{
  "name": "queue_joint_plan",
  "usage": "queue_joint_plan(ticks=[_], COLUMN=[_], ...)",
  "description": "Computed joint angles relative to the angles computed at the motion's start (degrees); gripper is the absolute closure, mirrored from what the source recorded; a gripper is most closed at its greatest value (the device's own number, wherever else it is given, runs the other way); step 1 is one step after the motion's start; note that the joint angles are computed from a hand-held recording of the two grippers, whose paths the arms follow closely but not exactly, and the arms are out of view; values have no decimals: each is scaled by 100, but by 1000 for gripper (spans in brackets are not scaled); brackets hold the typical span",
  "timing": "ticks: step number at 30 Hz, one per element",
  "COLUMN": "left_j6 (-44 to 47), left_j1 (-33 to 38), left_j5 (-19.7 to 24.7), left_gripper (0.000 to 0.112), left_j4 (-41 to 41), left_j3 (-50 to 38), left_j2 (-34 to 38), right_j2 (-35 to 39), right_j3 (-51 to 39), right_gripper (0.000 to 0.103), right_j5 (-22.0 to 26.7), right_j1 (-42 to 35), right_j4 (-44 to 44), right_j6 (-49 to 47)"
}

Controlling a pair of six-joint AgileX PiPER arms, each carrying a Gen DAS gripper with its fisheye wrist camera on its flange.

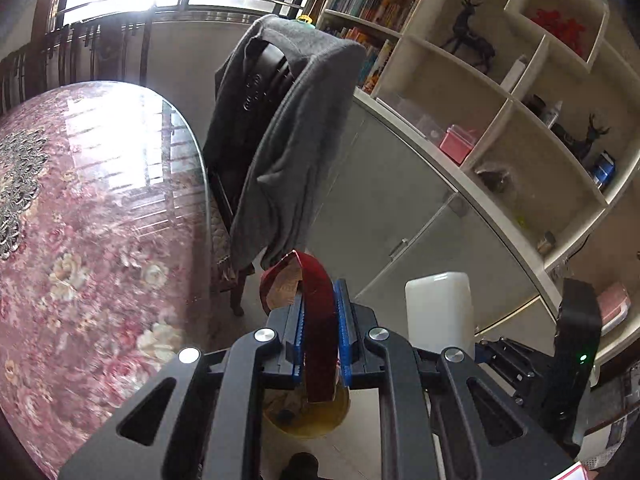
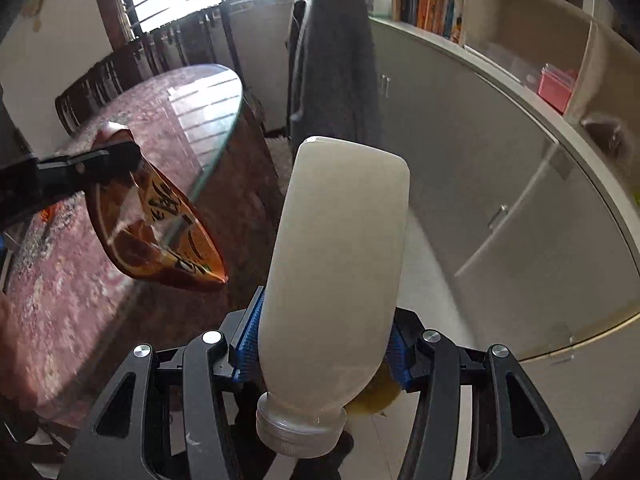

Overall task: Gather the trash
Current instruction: 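Carry the bottle and chip bag over to the yellow bucket, then open the right tool to drop the bottle into the bucket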

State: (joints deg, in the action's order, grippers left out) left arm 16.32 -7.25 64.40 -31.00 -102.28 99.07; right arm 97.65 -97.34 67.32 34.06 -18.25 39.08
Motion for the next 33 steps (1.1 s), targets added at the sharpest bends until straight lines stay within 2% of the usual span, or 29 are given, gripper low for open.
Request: queue_joint_plan(ticks=[7,11,13,14,17,20,33], left_j6=[-719,-955,-1072,-1115,-1210,-1254,-1165], left_j1=[-820,-1048,-1136,-1169,-1247,-1300,-1613], left_j5=[-604,-770,-819,-817,-833,-846,-915], left_gripper=[98,98,98,98,98,98,98], left_j4=[554,781,897,930,1020,1032,1017], left_j3=[912,1139,1169,1182,1172,1152,1264], left_j2=[-390,-480,-494,-510,-500,-461,-244], right_j2=[-662,-730,-707,-726,-768,-861,-1432], right_j3=[2110,2639,2741,2804,2844,2876,2918], right_gripper=[52,51,48,41,37,37,37], right_j5=[-862,-1238,-1325,-1373,-1402,-1380,-1387], right_j1=[-658,-789,-872,-904,-863,-763,-1247], right_j4=[672,804,887,917,823,718,781], right_j6=[-501,-698,-800,-805,-752,-552,-700])
